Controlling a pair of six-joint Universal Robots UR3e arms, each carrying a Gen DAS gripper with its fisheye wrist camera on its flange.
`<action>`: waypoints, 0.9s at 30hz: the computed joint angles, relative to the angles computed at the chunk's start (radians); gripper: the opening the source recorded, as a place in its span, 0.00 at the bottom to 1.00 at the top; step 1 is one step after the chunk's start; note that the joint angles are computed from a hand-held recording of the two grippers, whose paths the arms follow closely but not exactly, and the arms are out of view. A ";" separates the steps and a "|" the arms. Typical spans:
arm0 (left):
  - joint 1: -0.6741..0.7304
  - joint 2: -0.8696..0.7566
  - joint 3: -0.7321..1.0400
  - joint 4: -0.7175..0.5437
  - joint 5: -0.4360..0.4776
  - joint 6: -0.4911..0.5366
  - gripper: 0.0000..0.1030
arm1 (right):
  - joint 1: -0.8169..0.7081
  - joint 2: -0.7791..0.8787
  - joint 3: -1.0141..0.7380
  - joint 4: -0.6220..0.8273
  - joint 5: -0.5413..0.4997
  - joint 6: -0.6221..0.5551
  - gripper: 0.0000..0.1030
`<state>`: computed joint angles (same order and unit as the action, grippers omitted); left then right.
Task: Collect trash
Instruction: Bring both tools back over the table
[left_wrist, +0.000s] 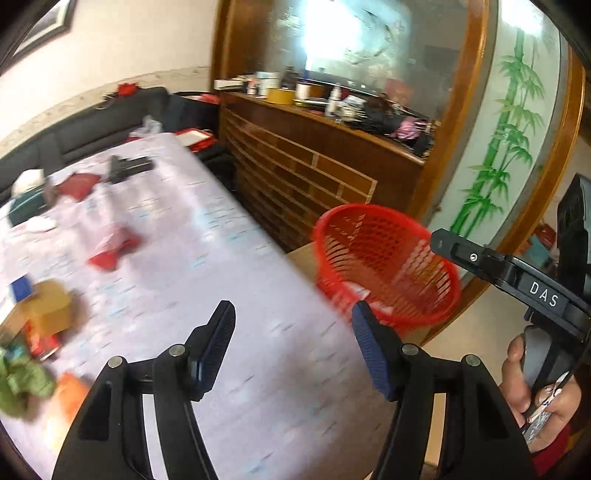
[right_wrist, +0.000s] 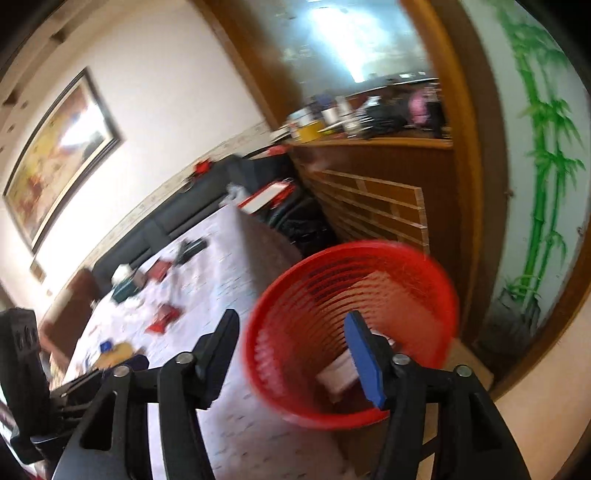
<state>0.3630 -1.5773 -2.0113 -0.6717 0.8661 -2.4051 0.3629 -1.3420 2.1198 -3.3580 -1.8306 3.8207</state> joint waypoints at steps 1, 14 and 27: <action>0.046 0.030 -0.028 -0.017 -0.007 0.036 0.63 | 0.033 0.034 -0.043 0.013 -0.011 -0.006 0.65; 0.534 -0.028 0.009 -0.212 0.022 0.391 0.75 | 0.257 0.421 -0.602 0.268 0.052 -0.070 0.65; 0.428 -0.255 0.133 -0.151 0.121 0.375 0.75 | 0.288 0.481 -0.729 0.380 0.049 -0.076 0.66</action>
<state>0.7907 -1.8320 -1.8787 -0.8227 0.9867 -2.0298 0.6512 -0.8612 1.3909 -2.9783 -1.7819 3.7446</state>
